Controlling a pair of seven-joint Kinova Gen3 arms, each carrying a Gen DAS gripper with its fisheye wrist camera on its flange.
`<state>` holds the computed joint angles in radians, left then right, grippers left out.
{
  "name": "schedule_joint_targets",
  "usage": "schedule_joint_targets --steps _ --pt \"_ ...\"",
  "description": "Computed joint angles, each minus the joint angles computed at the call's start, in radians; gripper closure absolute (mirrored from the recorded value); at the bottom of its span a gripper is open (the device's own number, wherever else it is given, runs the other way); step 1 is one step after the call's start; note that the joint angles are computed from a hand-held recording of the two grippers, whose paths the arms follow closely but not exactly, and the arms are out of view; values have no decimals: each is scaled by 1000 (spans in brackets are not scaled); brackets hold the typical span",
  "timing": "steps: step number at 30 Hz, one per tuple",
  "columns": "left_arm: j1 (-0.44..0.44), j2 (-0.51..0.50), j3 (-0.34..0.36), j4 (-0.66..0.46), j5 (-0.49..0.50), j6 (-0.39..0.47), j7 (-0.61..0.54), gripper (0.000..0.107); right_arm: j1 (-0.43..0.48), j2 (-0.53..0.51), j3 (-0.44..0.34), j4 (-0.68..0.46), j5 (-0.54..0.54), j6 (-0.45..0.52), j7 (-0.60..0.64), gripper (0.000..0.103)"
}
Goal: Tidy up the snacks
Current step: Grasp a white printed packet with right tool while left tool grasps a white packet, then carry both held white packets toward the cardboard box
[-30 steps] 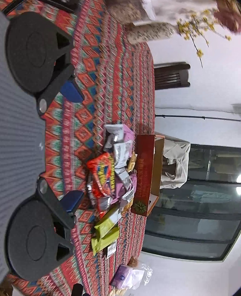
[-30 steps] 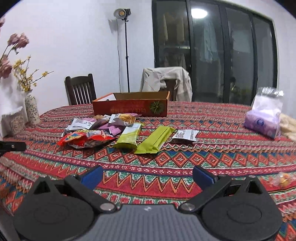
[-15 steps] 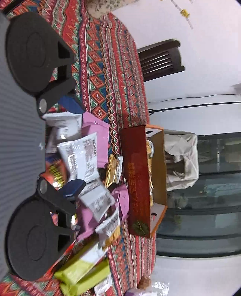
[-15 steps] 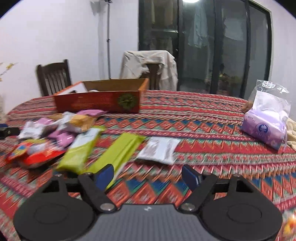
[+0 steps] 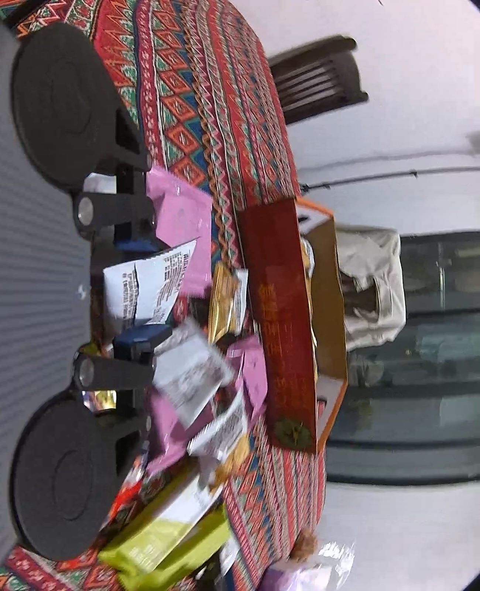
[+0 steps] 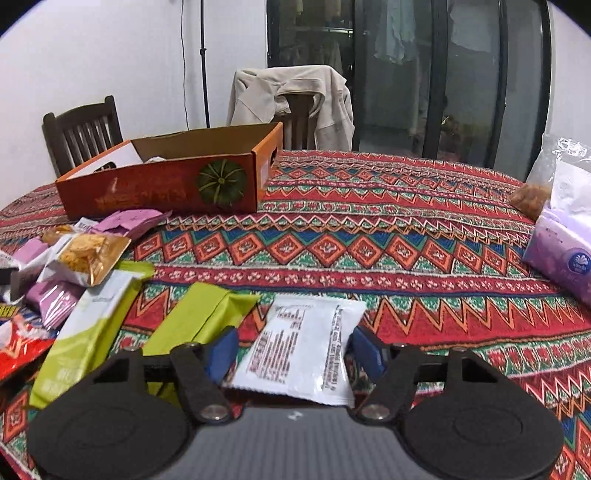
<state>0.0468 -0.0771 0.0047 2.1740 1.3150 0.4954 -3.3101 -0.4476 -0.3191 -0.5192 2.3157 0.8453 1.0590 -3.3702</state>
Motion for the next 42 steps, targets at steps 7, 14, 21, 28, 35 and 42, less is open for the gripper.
schedule_joint_targets --steps 7,14,21,28,35,42 --pt "5 -49 -11 41 35 -2 -52 93 -12 16 -17 1 27 21 -21 57" --pt "-22 -195 -68 99 40 39 -36 96 -71 -17 -118 -24 -27 141 -57 62" --pt "-49 -422 -215 163 -73 158 72 96 -147 2 -374 -147 -64 416 -146 62" --pt "-22 -565 -353 144 -283 274 259 96 -227 105 -585 -296 -47 644 -207 62" --pt "40 -641 -421 123 -403 306 373 95 -319 251 -708 -380 8 836 -316 62" --pt "169 -598 -455 62 -435 267 437 96 -394 257 -631 -395 25 864 -290 62"
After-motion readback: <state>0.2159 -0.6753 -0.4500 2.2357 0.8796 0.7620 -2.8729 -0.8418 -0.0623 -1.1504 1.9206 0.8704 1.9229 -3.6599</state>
